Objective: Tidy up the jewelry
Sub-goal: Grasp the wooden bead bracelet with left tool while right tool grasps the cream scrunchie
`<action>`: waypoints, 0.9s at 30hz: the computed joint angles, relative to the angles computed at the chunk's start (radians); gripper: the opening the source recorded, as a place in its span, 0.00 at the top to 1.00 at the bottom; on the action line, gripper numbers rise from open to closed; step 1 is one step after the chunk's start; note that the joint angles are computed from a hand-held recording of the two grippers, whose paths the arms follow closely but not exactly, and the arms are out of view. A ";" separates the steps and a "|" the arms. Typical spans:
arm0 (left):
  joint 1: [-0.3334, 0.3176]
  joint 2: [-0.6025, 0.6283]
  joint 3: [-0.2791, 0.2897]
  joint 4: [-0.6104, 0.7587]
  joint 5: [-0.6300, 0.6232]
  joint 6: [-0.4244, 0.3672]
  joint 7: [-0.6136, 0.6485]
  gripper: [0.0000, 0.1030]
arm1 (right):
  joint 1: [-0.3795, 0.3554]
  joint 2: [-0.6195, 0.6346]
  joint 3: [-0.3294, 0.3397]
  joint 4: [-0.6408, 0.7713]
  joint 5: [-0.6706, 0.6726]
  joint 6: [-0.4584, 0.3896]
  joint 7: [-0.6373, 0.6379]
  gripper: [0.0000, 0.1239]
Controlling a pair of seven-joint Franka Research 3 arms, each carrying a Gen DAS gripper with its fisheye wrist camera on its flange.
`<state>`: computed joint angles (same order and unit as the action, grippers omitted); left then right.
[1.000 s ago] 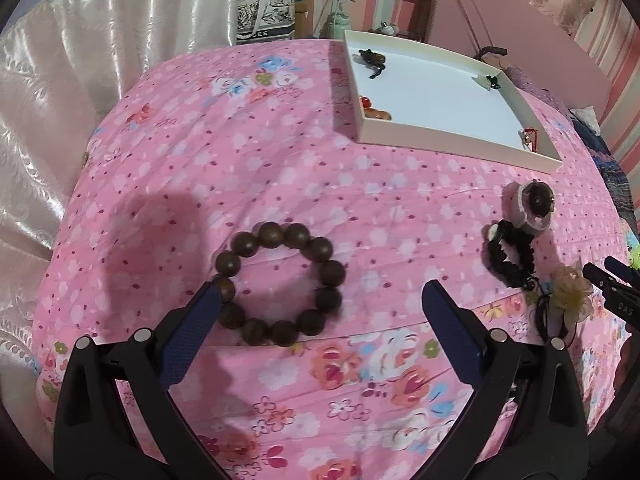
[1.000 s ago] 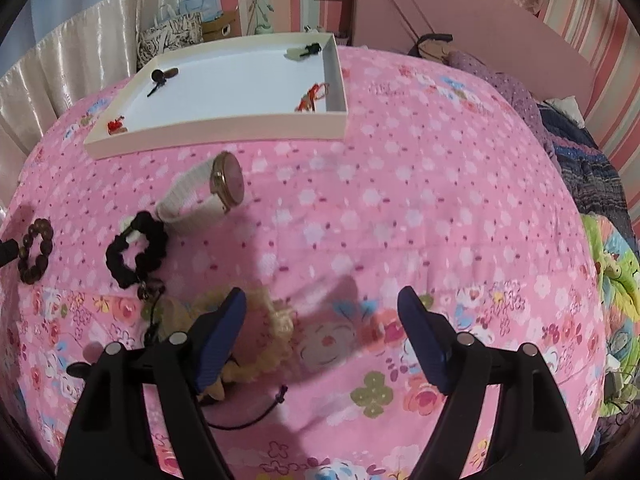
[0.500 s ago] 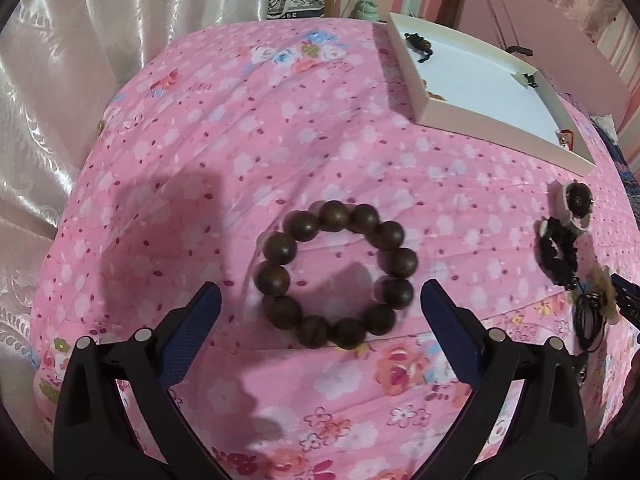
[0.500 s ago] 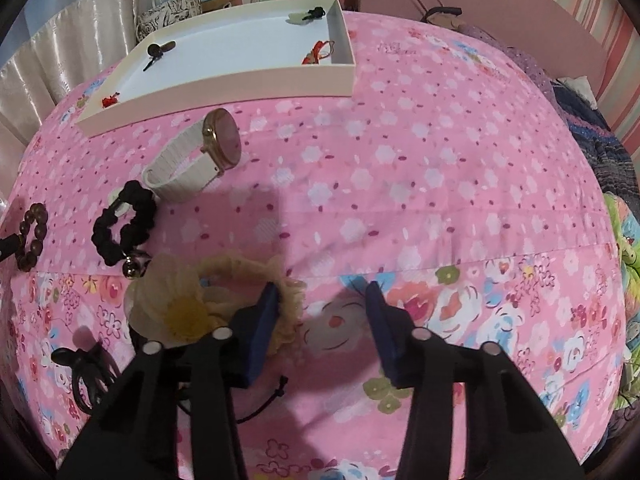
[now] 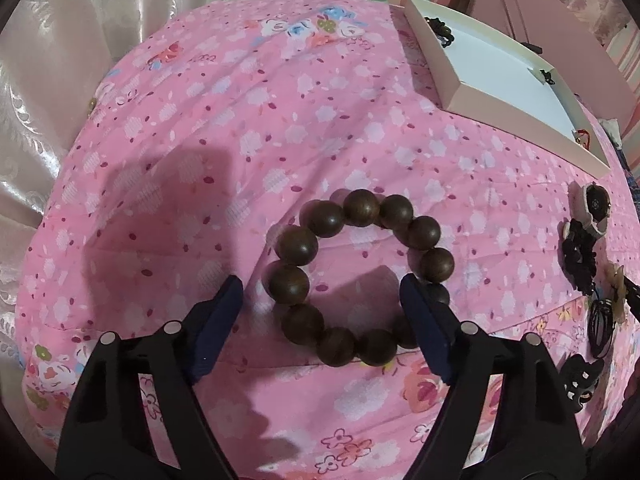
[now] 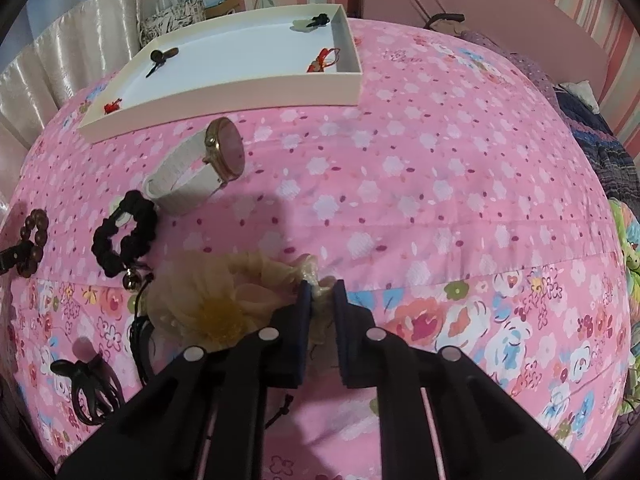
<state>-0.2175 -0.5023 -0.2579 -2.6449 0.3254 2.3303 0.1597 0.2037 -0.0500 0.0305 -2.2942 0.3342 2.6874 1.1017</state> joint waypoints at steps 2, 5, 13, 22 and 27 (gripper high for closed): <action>0.002 0.001 -0.001 0.000 0.005 -0.002 0.000 0.25 | 0.001 0.004 0.000 0.002 0.008 0.005 -0.002 0.91; 0.005 -0.006 -0.002 -0.007 0.012 -0.006 -0.004 0.29 | 0.002 0.009 0.000 0.003 0.012 0.015 -0.002 0.91; 0.024 -0.015 -0.012 -0.026 0.055 0.020 -0.028 0.30 | 0.004 0.019 0.003 0.005 -0.002 0.031 0.004 0.91; 0.027 -0.054 -0.008 -0.049 0.076 0.020 -0.075 0.78 | 0.009 0.017 0.000 -0.001 0.107 0.080 -0.056 0.93; 0.034 -0.045 -0.023 -0.035 0.085 0.005 -0.089 0.81 | 0.013 0.010 -0.001 -0.001 0.164 0.105 -0.099 0.94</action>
